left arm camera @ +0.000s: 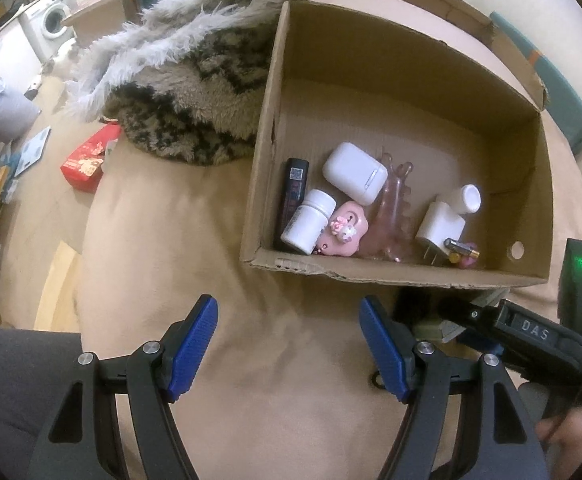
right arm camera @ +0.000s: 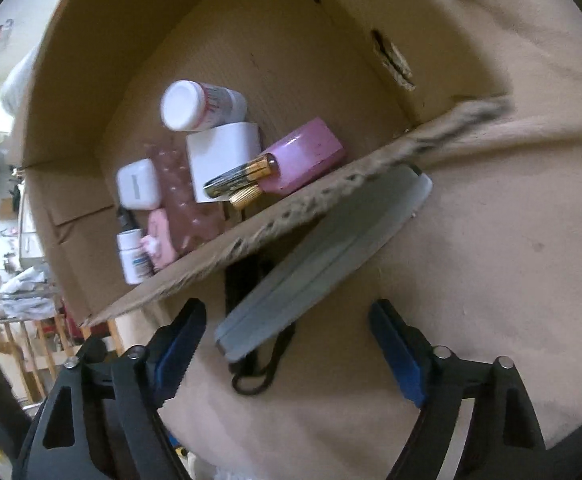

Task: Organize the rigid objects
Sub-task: 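Withdraw both grippers and grasp the white remote with the right gripper, then grasp the black flashlight with the left gripper while the right gripper lifts the white remote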

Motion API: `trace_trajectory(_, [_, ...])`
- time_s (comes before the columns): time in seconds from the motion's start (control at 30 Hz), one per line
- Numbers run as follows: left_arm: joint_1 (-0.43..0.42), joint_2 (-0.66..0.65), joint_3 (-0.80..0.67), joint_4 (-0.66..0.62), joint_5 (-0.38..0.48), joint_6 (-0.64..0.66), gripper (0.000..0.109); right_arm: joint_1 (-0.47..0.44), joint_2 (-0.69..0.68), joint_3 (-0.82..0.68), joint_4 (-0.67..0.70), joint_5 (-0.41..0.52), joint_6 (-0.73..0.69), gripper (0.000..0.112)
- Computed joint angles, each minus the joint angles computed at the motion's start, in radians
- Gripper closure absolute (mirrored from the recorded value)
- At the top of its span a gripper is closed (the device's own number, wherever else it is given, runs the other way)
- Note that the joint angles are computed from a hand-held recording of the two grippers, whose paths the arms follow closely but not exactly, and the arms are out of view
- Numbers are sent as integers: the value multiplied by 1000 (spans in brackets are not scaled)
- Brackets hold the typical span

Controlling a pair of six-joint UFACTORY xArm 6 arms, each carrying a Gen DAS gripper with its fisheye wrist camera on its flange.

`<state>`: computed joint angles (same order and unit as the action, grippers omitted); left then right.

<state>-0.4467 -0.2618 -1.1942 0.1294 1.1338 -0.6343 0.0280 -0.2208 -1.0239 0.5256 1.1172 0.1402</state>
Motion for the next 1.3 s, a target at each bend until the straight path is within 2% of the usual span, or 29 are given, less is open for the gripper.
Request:
trace_trajectory(0.03, [3,-2,2,-13,0,7,38,0,-7,8,-1,-9,-6,35])
trace_trajectory(0.1, [8,-5,8,-38,-4,16,38,-13,-28,25,23,-6,-24,69])
trace_trajectory(0.23, [3,8,4,-56,7,17,38,-33,-93,61,6,3,-12,83])
trace_trajectory(0.3, [-5,11,6,-57,7,11,38,-35,-114,54,-34,30,-13,85])
trace_trajectory(0.4, [-17,25,6,-68,16,30,38,10,-119,8,-201,75,-23,85])
trace_trajectory(0.47, [-28,48,-4,-72,26,47,38,33,-104,-1,-218,94,-35,86])
trace_trajectory(0.57, [-54,114,-52,-65,56,66,38,76,-84,-1,-288,66,-13,86])
trace_trajectory(0.9, [-164,345,-237,-46,127,114,38,31,-90,19,-195,46,-4,86])
trace_trajectory(0.93, [-162,359,-246,-58,129,121,38,-19,-110,36,-210,55,-33,86])
trace_trajectory(0.97, [-161,374,-257,-65,135,124,38,-29,-115,40,-218,53,-31,86])
trace_trajectory(1.17, [-160,395,-270,-56,119,128,38,-45,-111,41,-224,52,-30,86])
trace_trajectory(1.3, [-153,362,-232,-65,92,147,38,-59,-104,38,-221,49,-29,86])
